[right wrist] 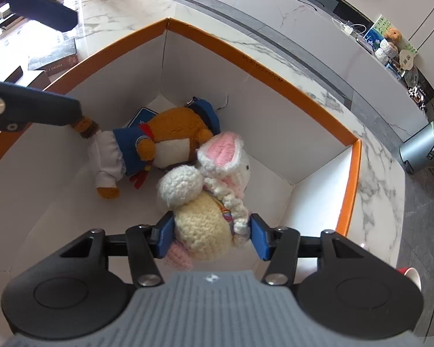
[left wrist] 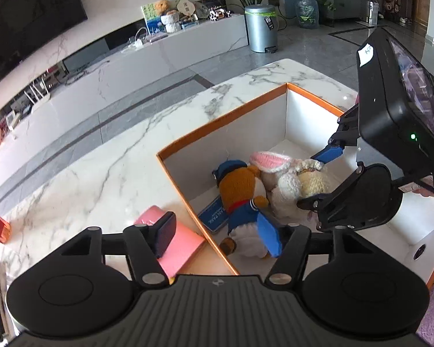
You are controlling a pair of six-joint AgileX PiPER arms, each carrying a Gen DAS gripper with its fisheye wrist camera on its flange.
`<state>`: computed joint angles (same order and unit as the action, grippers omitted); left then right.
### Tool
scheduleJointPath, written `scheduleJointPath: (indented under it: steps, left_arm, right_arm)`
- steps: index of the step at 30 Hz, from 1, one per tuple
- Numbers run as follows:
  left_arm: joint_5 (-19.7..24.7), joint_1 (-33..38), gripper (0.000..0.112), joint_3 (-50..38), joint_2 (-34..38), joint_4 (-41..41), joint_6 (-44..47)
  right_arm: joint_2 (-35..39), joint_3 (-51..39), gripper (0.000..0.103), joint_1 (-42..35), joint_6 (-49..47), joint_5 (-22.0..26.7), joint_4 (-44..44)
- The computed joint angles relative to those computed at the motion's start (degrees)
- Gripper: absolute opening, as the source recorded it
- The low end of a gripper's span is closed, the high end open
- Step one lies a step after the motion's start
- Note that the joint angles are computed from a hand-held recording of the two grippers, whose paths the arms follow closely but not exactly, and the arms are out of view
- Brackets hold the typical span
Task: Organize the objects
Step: 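Lower both plush toys into the orange box and open both grippers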
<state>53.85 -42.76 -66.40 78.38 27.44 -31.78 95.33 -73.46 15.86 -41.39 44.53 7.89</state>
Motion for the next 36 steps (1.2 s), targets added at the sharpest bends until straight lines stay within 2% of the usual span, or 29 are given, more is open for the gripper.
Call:
scheduleJointPath:
  steps: [1,4,7,10,13,17,19,24,29,33,35,36]
  left_arm:
    - [-0.3,1.3,0.055,0.1,-0.1,-2.5,1.2]
    - [-1.5,4.0,0.039,0.7,-0.7,-8.0,4.3]
    - [-1.9,4.0,0.038,0.7,-0.2,-7.5,3.6]
    - [-2.0,4.6,0.037,0.7,-0.1,-8.2,4.1]
    - [-2.3,5.2,0.037,1.1,-0.7,-9.7,4.9]
    - [-3.1,5.1,0.037,2.1,-1.2,-9.6,4.3]
    - [-3.4,5.2,0.037,2.6,-1.7,-9.9,4.2]
    - [-4.3,6.1,0.037,3.3,-2.5,-10.6,4.6]
    - [-4.1,6.6,0.039,4.0,-4.0,-10.0,3.5]
    - [-3.0,6.3,0.040,4.6,-6.1,-8.9,2.8]
    - [-2.4,6.1,0.040,4.6,-6.8,-8.4,2.3]
    - [-2.0,6.1,0.041,4.7,-7.2,-8.3,2.2]
  right_arm:
    - [0.4,-0.4,0.057,-0.4,0.0,0.2,1.4]
    - [1.7,-1.7,0.057,-2.0,-0.5,0.9,7.3]
    - [2.5,-1.5,0.057,-4.3,-5.7,1.3,16.2]
    - [2.7,-1.3,0.057,-5.1,-12.2,2.6,20.9]
    - [3.2,-1.6,0.056,-3.8,-15.3,2.9,18.6]
    - [5.0,-2.9,0.058,-0.8,-10.3,-0.4,12.2]
    - [5.8,-3.6,0.062,-0.1,-8.1,0.4,10.7]
    - [4.6,-2.6,0.065,-0.6,-9.2,0.5,12.0]
    - [2.8,-1.1,0.078,0.6,-9.6,-0.5,10.3]
    - [1.2,0.5,0.077,1.5,-10.8,-3.0,10.1]
    - [1.1,0.9,0.065,2.3,-10.3,-4.4,9.4]
    - [1.2,1.2,0.062,2.6,-10.1,-5.6,9.4]
